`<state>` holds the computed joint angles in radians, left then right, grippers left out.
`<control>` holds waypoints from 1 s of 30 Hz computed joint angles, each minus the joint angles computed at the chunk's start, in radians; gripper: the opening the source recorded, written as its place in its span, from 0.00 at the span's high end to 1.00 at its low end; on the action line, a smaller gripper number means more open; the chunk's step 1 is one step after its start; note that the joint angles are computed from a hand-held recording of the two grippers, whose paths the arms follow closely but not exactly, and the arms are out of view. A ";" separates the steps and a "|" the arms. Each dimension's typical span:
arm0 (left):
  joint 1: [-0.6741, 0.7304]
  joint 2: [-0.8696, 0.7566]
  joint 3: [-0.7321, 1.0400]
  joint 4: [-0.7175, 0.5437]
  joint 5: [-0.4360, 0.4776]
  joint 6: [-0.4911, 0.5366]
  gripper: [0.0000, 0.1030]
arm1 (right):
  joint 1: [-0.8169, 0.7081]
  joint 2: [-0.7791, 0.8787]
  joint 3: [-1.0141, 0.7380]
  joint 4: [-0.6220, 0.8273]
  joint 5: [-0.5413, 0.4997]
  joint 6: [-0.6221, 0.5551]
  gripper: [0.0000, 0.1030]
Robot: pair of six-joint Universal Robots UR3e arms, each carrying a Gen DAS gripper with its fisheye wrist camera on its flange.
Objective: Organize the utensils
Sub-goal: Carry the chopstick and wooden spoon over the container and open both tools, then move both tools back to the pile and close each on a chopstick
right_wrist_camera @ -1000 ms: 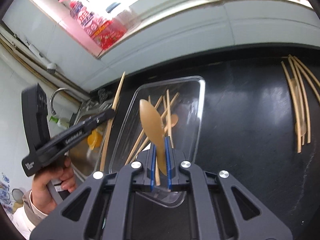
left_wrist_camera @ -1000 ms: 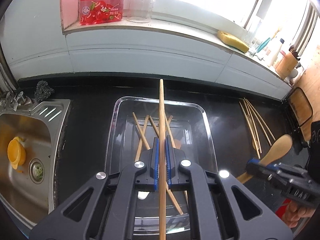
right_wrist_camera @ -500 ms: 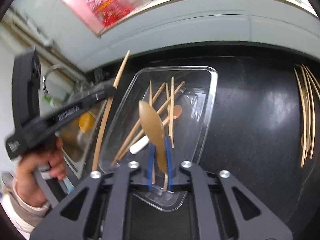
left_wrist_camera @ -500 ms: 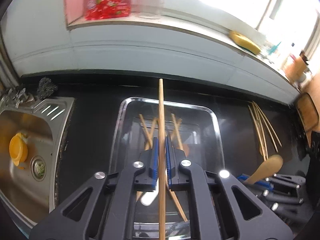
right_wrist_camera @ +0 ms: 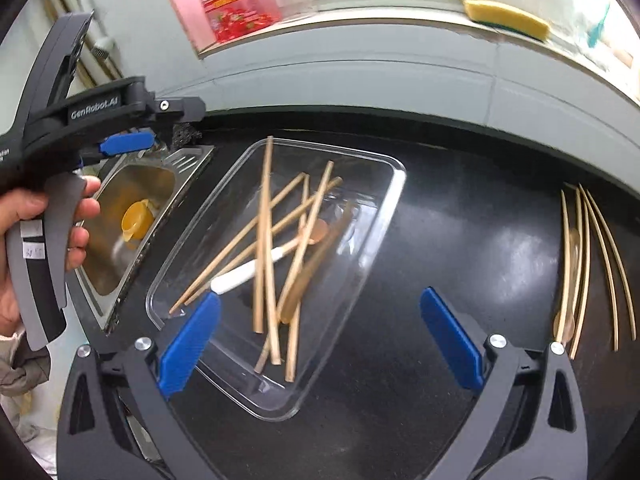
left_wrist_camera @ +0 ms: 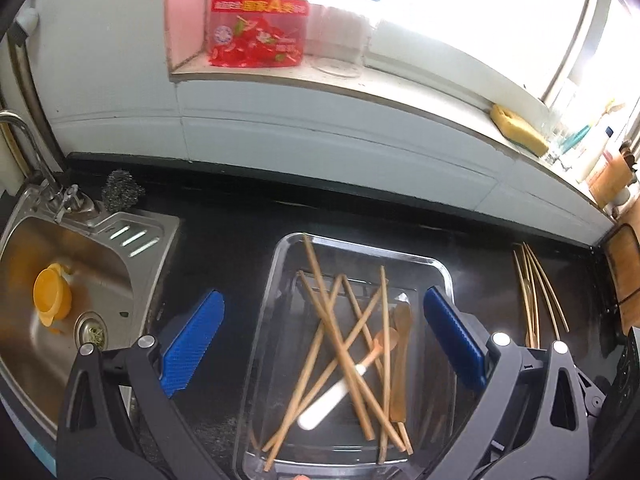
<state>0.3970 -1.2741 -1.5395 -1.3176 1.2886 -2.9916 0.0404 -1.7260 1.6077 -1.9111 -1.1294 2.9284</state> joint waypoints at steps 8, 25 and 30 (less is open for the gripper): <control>-0.272 -0.140 0.104 0.045 0.111 -0.125 0.05 | -0.245 -0.169 0.096 0.146 0.028 -0.169 0.06; -0.810 -0.689 0.589 0.013 0.270 -0.404 0.05 | -1.148 -0.235 0.142 0.440 0.048 -0.795 0.06; -0.880 -0.860 0.786 -0.059 0.297 -0.468 0.05 | -1.160 -0.104 0.114 0.322 0.064 -0.804 0.06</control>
